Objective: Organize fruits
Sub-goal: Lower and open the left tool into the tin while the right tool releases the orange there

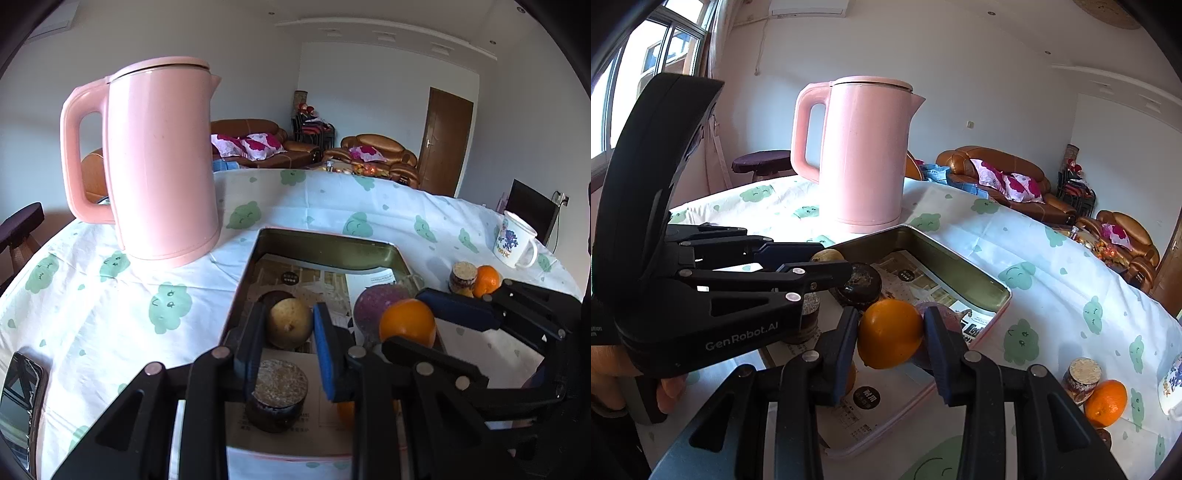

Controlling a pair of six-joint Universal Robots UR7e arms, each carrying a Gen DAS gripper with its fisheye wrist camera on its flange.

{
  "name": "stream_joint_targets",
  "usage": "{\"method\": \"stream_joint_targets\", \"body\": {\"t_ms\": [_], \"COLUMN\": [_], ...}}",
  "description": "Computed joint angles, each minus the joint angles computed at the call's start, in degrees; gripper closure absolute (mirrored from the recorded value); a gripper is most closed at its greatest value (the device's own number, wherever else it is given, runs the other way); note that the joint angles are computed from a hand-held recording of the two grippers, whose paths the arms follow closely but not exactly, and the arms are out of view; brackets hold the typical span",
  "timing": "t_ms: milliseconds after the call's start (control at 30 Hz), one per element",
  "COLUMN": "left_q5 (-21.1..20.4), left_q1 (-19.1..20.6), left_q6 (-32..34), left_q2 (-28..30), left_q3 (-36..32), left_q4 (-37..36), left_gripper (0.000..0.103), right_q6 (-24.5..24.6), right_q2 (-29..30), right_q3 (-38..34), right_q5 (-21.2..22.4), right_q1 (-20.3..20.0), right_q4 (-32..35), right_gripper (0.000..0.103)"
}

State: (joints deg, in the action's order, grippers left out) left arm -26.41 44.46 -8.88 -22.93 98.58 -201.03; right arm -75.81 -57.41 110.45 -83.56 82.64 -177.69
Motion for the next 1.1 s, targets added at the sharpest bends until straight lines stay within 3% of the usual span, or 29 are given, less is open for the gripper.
{"method": "stream_joint_targets", "body": {"t_ms": [767,867,933,1000,1100], "left_q5": [0.2,1.0,2.2,3.2,3.6], "left_q1": [0.2,-0.1,-0.4,-0.9,-1.4], "left_q6": [-1.6,-0.8,0.1,2.6,5.4], "left_q2": [-0.4,-0.1,0.4,1.2,2.0], "left_q3": [0.0,0.0,-0.1,-0.4,-0.6], "left_q4": [2.3,1.2,-0.5,-4.0,-8.9], "left_gripper": [0.073,0.062,0.041,0.028,0.027], "right_q6": [-0.5,-0.2,0.0,0.1,0.5], "right_q2": [0.5,0.6,0.6,0.6,0.0], "right_q3": [-0.2,-0.2,-0.3,-0.2,0.4], "right_q5": [-2.2,-2.4,-2.5,-2.5,-1.3], "right_q1": [0.3,0.4,0.4,0.4,0.0], "right_q4": [1.0,0.8,1.0,0.4,-0.6], "right_gripper": [0.064,0.063,0.054,0.048,0.048]}}
